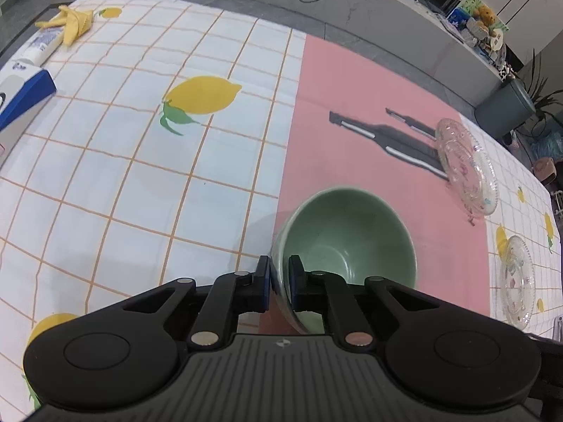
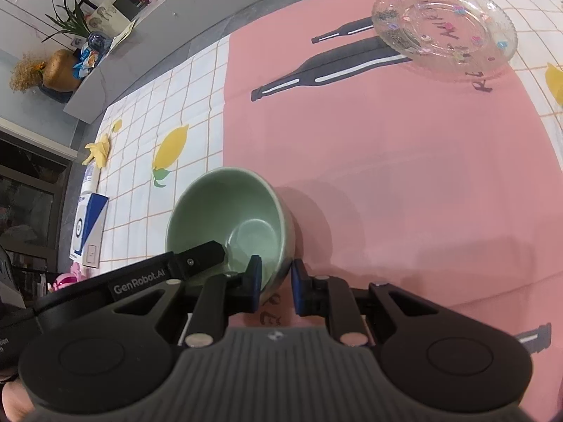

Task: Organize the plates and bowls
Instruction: 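Reach both grippers to the pale green bowl and close on its rim, then lift the green bowl with both grippers and lower it into the blue pot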

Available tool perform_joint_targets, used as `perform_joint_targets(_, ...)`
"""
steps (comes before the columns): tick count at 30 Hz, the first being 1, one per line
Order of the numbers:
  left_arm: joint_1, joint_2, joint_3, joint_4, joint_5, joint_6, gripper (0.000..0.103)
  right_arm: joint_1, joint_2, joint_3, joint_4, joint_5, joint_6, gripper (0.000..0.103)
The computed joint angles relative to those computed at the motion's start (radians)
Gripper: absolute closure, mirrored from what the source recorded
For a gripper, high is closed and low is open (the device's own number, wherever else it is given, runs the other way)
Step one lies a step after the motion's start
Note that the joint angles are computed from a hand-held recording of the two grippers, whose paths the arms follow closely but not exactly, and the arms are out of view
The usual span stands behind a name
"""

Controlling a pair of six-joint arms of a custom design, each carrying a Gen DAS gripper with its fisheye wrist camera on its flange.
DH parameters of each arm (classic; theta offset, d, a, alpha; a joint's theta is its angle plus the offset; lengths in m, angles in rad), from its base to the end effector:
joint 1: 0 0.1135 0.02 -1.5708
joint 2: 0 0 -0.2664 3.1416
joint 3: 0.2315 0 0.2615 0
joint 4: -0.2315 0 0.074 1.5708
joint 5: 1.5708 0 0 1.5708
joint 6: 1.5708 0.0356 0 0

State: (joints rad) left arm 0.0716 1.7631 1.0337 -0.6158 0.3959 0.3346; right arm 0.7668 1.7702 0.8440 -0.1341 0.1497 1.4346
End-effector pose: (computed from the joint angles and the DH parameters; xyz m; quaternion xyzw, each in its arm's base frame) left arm 0.3247 0.0095 0.1460 0.1497 0.9629 -0.1691 0.1475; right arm 0.2392 0.2231 0.1119 0.3341 0.9054 0.1917 0.1786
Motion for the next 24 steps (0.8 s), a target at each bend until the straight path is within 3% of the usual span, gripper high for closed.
perform_joint_targets(9,0.033,-0.181,-0.009,-0.114,0.013,0.011,0.092,0.063,-0.139,-0.017,-0.064,0.065,0.043,0.088)
perform_joint_targets(24,0.174,-0.555,-0.052,-0.392,0.100,0.078,0.092,0.381,-0.429,-0.008,-0.310,0.335,0.231,0.088)
